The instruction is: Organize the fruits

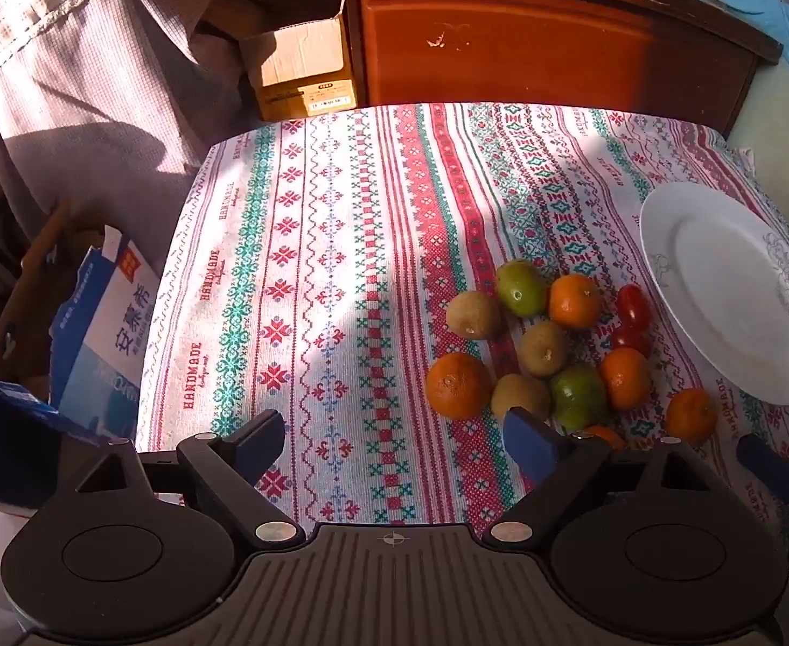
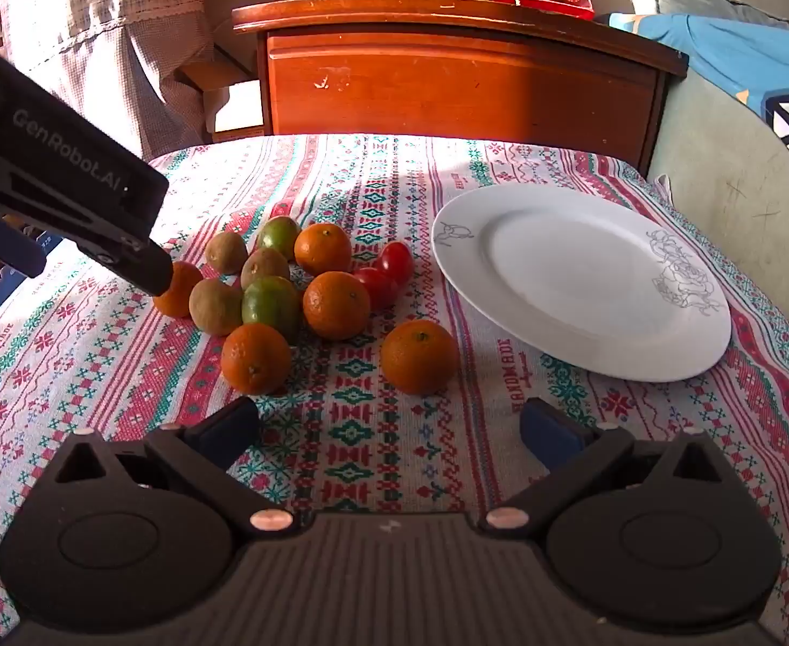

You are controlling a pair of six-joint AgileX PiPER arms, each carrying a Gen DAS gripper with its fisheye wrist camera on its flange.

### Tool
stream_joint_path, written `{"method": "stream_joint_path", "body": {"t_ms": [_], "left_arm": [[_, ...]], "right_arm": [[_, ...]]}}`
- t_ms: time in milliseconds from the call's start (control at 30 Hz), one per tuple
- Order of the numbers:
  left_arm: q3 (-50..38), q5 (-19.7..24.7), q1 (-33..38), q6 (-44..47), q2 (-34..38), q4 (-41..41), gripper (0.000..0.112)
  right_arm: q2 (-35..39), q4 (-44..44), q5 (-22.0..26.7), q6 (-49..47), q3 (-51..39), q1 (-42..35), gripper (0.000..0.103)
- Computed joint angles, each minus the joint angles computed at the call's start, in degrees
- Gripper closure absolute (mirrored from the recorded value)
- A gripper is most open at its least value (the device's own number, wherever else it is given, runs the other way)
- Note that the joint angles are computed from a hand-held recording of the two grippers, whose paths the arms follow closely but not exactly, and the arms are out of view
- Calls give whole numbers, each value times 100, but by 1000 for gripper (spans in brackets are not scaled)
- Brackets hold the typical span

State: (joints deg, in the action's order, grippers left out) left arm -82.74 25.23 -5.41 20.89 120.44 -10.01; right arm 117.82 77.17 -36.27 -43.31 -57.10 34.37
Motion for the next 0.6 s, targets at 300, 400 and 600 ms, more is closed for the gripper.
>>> {"method": "stream_joint_path", "body": {"t_ms": [300, 400, 600], "left_arm": [[473, 34, 173, 481, -483, -429, 22], [564, 59, 244, 639, -557, -536, 22], [633, 56, 264, 603, -599, -423, 22]], "right_arm": [[47, 170, -62, -120, -96, 40, 1], [131, 509, -177, -290, -277, 108, 1], [-136, 1746, 284, -1596, -437, -44, 1]]}}
